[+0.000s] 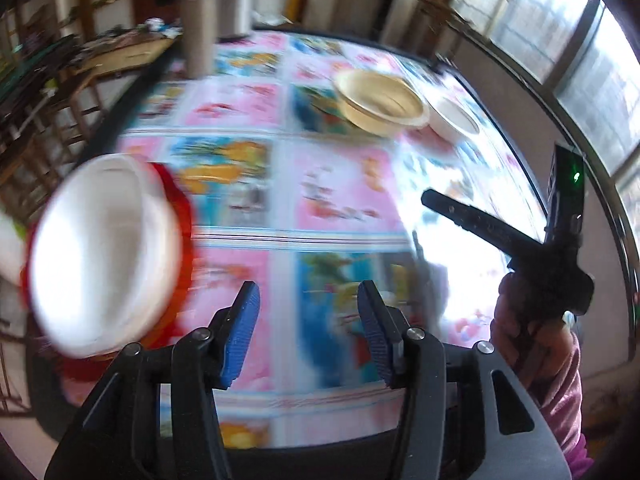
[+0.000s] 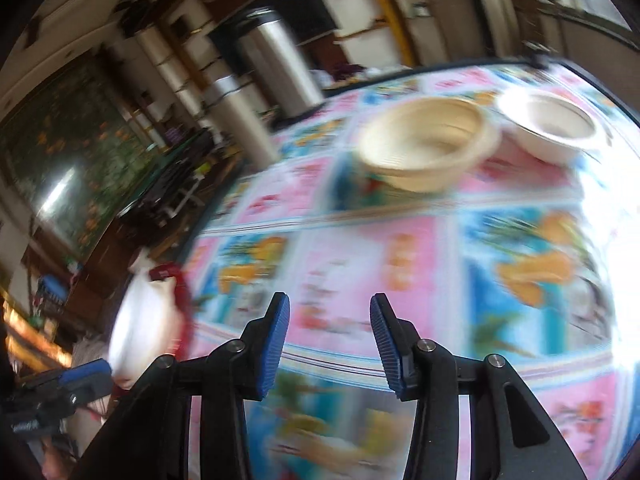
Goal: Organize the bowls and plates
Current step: 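Move the left gripper to the beige ribbed bowl and grasp its rim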
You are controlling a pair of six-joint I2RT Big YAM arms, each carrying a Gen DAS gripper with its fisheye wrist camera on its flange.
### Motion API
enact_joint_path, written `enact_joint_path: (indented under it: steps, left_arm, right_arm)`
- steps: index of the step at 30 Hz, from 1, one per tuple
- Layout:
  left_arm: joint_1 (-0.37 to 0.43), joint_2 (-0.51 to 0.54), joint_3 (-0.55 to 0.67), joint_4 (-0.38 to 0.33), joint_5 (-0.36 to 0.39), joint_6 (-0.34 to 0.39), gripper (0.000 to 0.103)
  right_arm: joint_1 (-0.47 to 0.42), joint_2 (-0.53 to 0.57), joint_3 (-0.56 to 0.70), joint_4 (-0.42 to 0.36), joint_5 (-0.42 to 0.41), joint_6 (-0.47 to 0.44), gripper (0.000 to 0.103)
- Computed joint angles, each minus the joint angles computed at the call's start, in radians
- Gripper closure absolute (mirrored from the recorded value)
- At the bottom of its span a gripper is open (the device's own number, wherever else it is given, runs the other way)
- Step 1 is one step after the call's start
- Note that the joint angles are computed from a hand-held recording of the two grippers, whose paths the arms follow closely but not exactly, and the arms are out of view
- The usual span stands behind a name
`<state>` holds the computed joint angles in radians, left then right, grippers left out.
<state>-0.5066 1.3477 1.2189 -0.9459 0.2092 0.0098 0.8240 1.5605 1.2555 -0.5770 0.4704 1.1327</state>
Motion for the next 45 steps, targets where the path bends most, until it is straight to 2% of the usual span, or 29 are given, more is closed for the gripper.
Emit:
enact_joint_path:
  steps: [2, 6, 11, 14, 19, 22, 27, 32, 34, 41, 45]
  left_arm:
    - [-0.040, 0.055, 0.030, -0.013, -0.001, -0.019, 0.054]
    - [-0.093, 0.163, 0.101, -0.034, 0.008, -0.088, 0.054]
    - [-0.102, 0.265, 0.225, -0.052, -0.002, -0.153, 0.054]
    - [-0.081, 0.326, 0.339, -0.087, 0.003, -0.192, 0.054]
    - [-0.057, 0.433, 0.524, -0.134, 0.001, -0.227, 0.054]
    - [-0.047, 0.515, 0.650, -0.186, 0.024, -0.251, 0.054]
    - [-0.045, 0.625, 0.799, -0.227, 0.055, -0.309, 0.054]
    - [-0.049, 0.718, 0.909, -0.280, 0.069, -0.331, 0.054]
    - [-0.052, 0.730, 0.910, -0.262, 0.063, -0.343, 0.054]
    - [-0.074, 0.741, 0.891, -0.180, 0.063, -0.381, 0.054]
    - [-0.085, 0.731, 0.869, -0.141, 0.057, -0.393, 0.054]
  right_arm:
    - [-0.011, -0.049, -0.071, 0.009, 0.000, 0.047, 0.058]
    - [-0.036, -0.121, -0.164, 0.026, 0.009, 0.075, 0.058]
    - [-0.082, -0.164, -0.212, 0.041, -0.015, 0.094, 0.057]
    - [-0.120, -0.178, -0.227, 0.064, -0.042, 0.100, 0.057]
    - [-0.199, -0.193, -0.239, 0.136, -0.095, 0.111, 0.058]
    - [-0.259, -0.187, -0.234, 0.195, -0.156, 0.113, 0.058]
    - [-0.328, -0.153, -0.215, 0.276, -0.229, 0.144, 0.058]
    - [-0.358, -0.078, -0.128, 0.215, -0.226, 0.163, 0.058]
    - [-0.361, -0.052, -0.103, 0.198, -0.217, 0.162, 0.058]
    - [-0.380, -0.026, -0.128, 0.251, -0.268, 0.155, 0.058]
    - [-0.376, -0.026, -0.128, 0.266, -0.259, 0.142, 0.058]
